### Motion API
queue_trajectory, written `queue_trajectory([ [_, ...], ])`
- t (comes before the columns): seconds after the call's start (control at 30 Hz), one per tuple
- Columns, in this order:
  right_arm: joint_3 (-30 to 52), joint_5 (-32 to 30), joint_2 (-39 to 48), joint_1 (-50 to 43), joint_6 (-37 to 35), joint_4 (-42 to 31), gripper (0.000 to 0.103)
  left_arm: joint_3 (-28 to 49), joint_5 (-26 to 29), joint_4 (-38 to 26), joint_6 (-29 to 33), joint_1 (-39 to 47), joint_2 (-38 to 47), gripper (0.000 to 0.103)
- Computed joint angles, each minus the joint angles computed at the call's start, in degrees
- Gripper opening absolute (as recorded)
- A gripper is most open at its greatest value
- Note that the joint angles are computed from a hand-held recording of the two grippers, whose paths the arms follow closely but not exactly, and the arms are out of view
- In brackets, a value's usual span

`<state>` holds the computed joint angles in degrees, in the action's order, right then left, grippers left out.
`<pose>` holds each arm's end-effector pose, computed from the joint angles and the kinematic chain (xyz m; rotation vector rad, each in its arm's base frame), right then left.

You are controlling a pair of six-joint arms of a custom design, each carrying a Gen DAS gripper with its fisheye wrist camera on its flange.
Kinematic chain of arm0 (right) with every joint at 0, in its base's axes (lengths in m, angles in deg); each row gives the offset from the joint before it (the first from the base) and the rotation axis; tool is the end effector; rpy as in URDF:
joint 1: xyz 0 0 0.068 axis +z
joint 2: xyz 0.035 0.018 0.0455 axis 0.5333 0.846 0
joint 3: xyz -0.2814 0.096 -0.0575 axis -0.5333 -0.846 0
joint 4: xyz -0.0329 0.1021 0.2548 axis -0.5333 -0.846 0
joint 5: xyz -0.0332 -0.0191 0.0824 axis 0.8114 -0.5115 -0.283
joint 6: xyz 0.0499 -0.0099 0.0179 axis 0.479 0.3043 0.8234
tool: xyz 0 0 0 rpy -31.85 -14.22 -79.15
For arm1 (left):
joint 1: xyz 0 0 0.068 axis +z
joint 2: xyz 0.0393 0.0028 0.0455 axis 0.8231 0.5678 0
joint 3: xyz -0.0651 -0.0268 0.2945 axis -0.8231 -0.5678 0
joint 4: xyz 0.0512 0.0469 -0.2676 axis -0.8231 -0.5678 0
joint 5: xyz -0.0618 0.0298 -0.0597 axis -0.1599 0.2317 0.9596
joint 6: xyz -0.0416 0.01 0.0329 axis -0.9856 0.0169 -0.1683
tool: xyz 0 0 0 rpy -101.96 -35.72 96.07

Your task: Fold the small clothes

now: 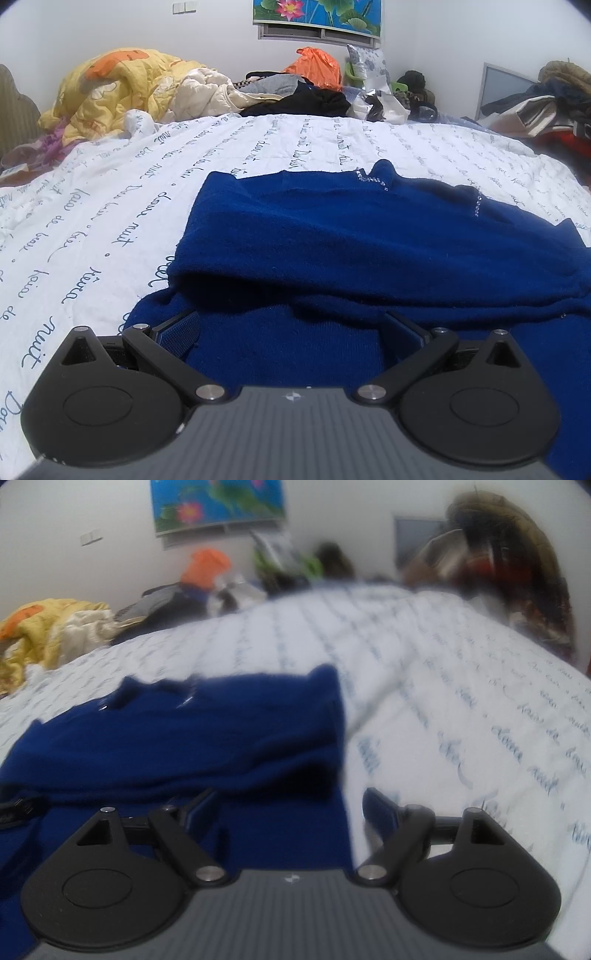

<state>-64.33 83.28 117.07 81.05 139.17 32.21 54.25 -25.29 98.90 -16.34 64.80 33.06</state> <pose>0.1531 0.1321 0.0478 0.7895 2.0629 -0.1834 0.3307 0.0377 0.0428 0.5207 2.1757 -0.2561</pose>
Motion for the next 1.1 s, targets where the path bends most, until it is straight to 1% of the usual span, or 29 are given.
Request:
queue_trajectory([
  [0.03,0.53,-0.23,0.79,1.28,0.70,-0.13,0.086,0.00,0.00,0.00,0.00,0.00,0.00,0.103],
  [0.07,1.43,-0.35,1.97,2.29,1.17,-0.74,0.090,0.00,0.00,0.00,0.00,0.00,0.00,0.103],
  [0.1,2.89,-0.08,3.49,3.25,1.87,-2.67,0.095,0.00,0.00,0.00,0.00,0.00,0.00,0.103],
  [0.17,6.06,0.12,5.57,4.12,2.81,-8.43,0.096,0.01,0.02,-0.09,0.02,0.03,-0.03,0.103],
  [0.2,6.46,0.25,5.69,4.12,2.59,-9.19,0.098,0.01,0.02,-0.09,0.02,0.03,-0.03,0.103],
  [0.27,6.06,-0.67,5.68,3.53,0.78,-7.42,0.103,-0.01,0.00,-0.05,0.04,0.02,-0.04,0.103],
  [0.3,6.41,-1.34,5.83,3.13,0.28,-7.72,0.103,0.03,0.01,-0.10,0.03,0.03,-0.04,0.103],
  [0.43,8.09,-0.74,6.85,3.75,1.96,-10.58,0.103,0.03,0.01,-0.15,0.02,0.02,-0.07,0.103],
  [0.53,7.90,-0.79,6.92,3.85,2.59,-10.18,0.103,-0.01,0.00,-0.13,0.13,0.07,-0.08,0.103],
  [0.67,9.23,-0.27,7.85,4.67,5.04,-12.93,0.103,0.04,0.02,-0.22,0.08,0.07,-0.11,0.103],
  [1.1,8.81,-0.31,7.60,4.66,5.34,-12.42,0.103,0.09,-0.02,-0.37,0.12,0.06,-0.18,0.103],
])
